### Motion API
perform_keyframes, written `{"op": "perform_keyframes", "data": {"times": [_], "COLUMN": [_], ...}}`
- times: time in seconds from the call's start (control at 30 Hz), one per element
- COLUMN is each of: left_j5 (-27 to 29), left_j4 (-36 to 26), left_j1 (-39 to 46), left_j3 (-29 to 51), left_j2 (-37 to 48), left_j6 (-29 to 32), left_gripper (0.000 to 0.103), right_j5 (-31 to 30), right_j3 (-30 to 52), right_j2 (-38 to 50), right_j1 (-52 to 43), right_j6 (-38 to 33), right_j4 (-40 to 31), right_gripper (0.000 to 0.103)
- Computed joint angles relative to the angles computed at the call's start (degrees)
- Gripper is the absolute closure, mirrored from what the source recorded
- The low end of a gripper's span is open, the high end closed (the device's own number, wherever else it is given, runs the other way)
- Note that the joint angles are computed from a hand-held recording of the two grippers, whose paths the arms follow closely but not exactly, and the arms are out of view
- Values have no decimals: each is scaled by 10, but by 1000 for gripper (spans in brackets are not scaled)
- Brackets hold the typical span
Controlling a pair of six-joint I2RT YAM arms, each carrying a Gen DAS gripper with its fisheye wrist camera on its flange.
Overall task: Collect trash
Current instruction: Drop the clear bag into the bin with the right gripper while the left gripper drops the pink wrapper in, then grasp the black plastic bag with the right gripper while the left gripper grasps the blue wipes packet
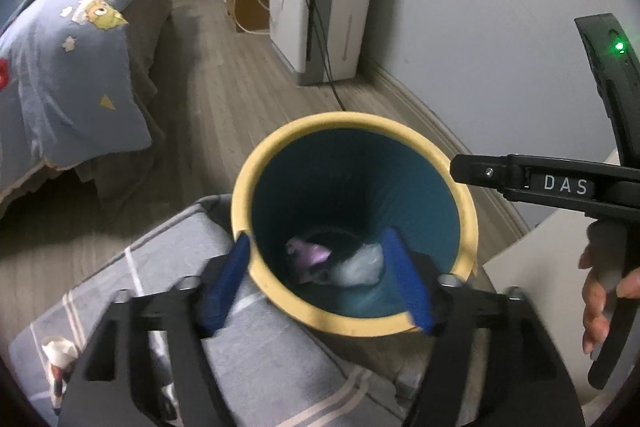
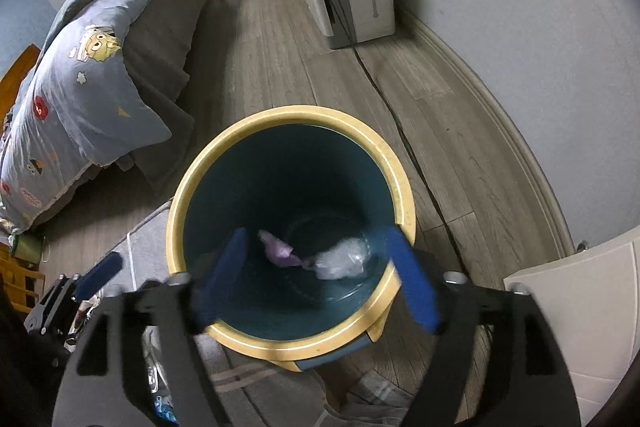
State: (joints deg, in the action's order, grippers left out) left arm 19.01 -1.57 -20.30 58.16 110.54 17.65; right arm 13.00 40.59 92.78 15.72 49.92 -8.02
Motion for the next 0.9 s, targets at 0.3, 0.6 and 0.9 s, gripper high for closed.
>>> {"op": "perform_keyframes", "data": {"times": [0.3,0.6,0.9], "left_j5": [-11,35,93], "left_j4": [0,-72,-152], "left_j1": [52,213,406], "left_j3": [-47,-44,-6], "left_j2": [-64,-149,-185], "left_j6": [15,76,182], "left_gripper": [9,7,6], "right_j5": [50,90,106], "right_j3": [48,152,304], "right_j2": [5,44,132], "right_j1": [46,129,217], "right_j6": [14,32,40], "right_j4": [-56,-128,-191], "right_gripper": [6,6,6]}}
